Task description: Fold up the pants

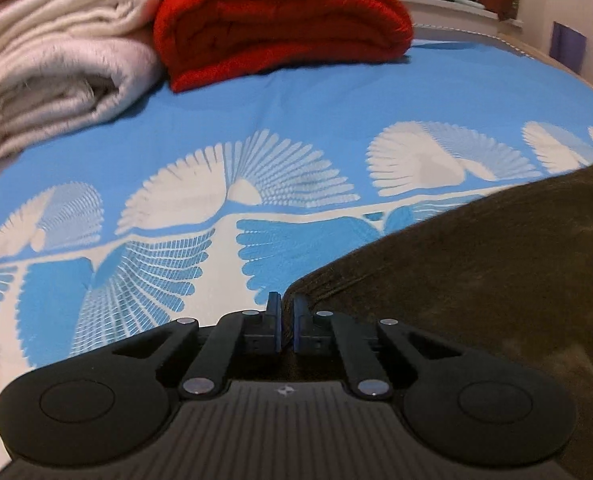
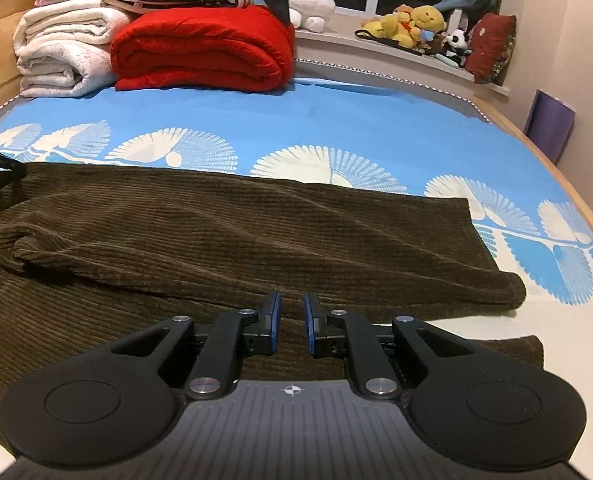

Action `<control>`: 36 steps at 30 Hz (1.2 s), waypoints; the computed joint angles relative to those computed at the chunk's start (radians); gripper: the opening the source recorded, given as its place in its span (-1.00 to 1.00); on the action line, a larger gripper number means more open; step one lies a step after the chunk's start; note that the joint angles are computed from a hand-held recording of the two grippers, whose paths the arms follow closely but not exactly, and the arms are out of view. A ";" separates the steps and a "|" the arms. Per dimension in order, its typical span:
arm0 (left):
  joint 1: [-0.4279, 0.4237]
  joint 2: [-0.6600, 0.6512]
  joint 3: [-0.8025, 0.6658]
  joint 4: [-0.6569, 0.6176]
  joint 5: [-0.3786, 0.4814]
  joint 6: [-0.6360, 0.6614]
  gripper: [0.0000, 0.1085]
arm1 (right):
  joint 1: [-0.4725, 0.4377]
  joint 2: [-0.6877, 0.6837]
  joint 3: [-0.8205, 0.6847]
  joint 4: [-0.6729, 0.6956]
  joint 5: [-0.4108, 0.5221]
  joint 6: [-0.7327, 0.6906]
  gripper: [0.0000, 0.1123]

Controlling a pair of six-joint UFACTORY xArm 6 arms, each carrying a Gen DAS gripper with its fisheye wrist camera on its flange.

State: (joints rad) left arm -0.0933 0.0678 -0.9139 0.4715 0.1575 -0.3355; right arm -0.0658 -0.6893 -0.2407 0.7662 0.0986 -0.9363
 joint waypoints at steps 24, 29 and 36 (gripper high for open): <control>-0.001 -1.122 0.705 -0.720 0.506 0.099 0.05 | -0.166 -0.116 0.084 -0.239 0.137 0.274 -0.77; 0.125 -1.060 0.692 -0.772 0.529 0.023 0.07 | -0.169 -0.093 0.064 -0.166 0.138 0.260 -0.77; 0.086 -0.910 0.624 -0.713 0.546 0.033 0.13 | -0.183 -0.011 -0.024 0.120 0.183 0.174 -0.77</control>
